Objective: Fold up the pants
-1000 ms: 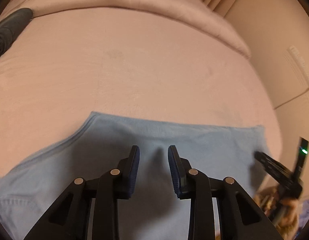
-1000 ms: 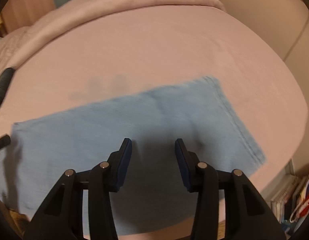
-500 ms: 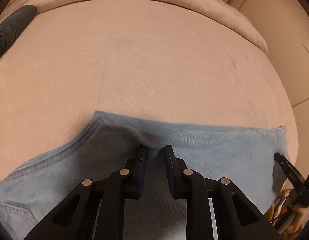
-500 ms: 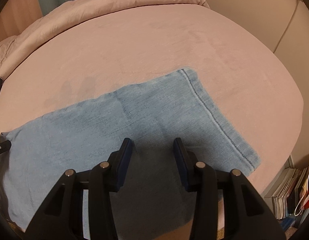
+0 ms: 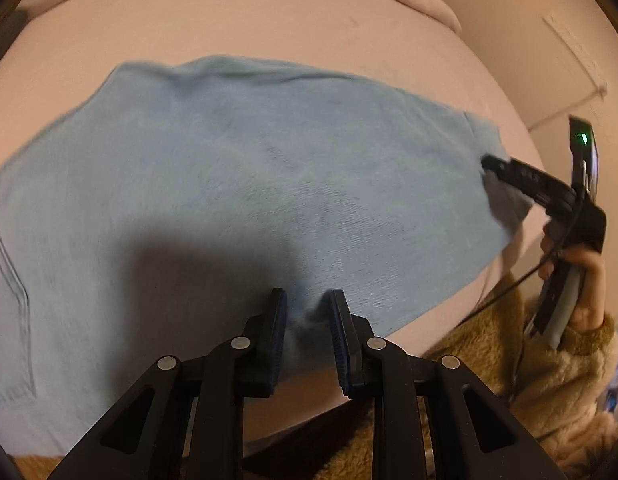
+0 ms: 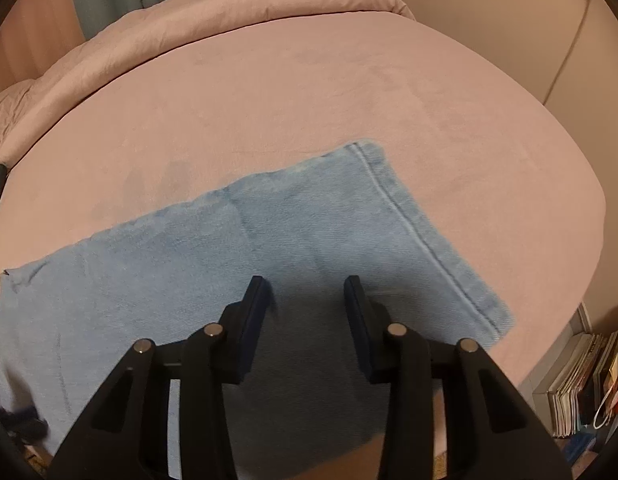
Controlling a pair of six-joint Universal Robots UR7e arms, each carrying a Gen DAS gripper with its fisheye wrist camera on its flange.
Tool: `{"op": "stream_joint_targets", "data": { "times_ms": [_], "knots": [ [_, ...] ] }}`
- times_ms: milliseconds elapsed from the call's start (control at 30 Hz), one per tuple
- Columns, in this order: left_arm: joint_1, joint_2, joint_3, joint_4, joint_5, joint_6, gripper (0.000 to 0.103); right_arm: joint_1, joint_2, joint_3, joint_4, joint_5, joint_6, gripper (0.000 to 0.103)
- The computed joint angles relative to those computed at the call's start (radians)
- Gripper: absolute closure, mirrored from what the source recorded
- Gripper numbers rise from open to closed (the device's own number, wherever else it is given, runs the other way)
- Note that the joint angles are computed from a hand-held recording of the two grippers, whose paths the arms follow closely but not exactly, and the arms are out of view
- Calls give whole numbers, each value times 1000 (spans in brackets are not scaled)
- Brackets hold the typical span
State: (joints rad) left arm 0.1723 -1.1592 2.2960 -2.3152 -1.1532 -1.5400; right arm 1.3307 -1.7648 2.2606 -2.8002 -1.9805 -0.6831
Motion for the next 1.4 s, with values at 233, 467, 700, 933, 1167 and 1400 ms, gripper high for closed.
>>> {"op": "stream_joint_targets", "data": {
  "times_ms": [233,467,700,933,1167,1400],
  "knots": [
    [-2,2,1,2,-5,4,80,-21,25,-19,-100,-67,-25,66],
    [-29,-9,1,25,-15,-31,80,-69,-33,-67,52,30,38,67],
    [-41,-7,-38,-10,51,52,80,-161,-171,-77,222,176,79,64],
    [40,80,-46,-120,-17,133,80,-203,-162,-52,192,144,76,64],
    [57,87,-27,-157,-25,113,80,-248,-139,-73,223,202,110,64],
    [60,86,-19,-191,-28,143,78,-367,-235,-98,397,376,142,54]
  ]
}}
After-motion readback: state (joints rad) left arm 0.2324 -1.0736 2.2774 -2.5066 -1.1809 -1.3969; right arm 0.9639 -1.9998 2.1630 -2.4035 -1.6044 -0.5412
